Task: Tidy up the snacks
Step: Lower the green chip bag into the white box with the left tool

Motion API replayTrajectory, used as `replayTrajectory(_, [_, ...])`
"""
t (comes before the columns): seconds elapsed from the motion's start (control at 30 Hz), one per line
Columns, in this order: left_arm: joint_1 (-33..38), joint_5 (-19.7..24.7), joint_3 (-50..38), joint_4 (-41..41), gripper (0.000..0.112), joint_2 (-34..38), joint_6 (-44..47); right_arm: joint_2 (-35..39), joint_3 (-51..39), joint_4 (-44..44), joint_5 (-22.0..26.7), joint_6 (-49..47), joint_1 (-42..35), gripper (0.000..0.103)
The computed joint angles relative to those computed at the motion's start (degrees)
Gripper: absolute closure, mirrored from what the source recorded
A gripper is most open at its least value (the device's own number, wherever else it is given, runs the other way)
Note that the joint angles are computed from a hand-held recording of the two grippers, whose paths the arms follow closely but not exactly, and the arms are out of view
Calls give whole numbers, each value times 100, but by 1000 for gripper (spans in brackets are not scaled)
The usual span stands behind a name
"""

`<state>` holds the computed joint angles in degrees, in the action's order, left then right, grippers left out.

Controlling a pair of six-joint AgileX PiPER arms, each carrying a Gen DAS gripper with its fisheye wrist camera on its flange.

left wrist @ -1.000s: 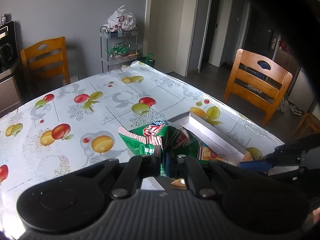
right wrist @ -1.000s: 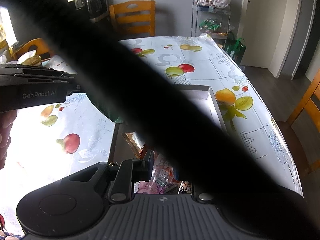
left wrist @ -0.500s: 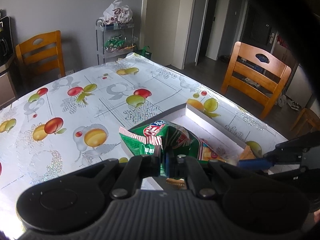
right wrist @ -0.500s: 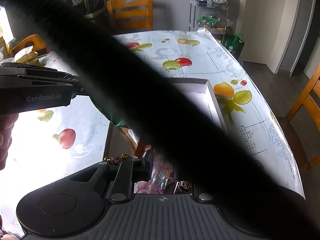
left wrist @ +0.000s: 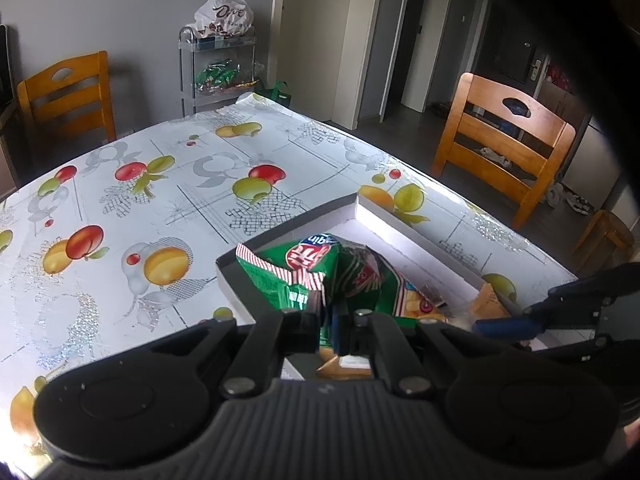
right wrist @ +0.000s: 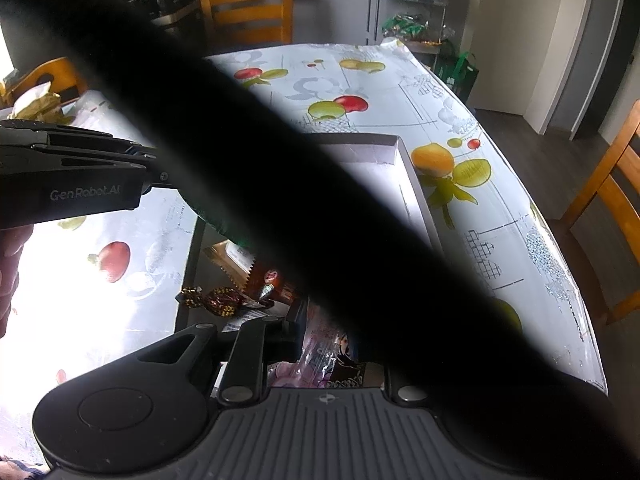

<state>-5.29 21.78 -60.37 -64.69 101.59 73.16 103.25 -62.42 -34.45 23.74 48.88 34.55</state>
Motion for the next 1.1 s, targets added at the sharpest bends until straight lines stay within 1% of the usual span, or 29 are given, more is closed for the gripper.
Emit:
replayTrajectory(0.23, [-90, -76, 9, 97, 112, 22, -126, 47, -8, -12, 34, 17, -32, 79])
replayTrajectory(0.3, [-95, -28, -20, 210, 112, 58, -260, 67, -31, 65, 54, -53, -35, 79])
replayTrajectory(0.5, [-134, -70, 35, 100, 112, 57, -166, 89, -51, 73, 83, -86, -8, 79])
replayTrajectory(0.7, [-171, -116, 48, 233, 112, 35, -307, 81, -63, 1, 111, 12, -7, 77])
replayTrajectory(1.1, [-215, -284, 154, 432, 108, -68, -428, 21, -32, -102, 153, 163, 47, 68])
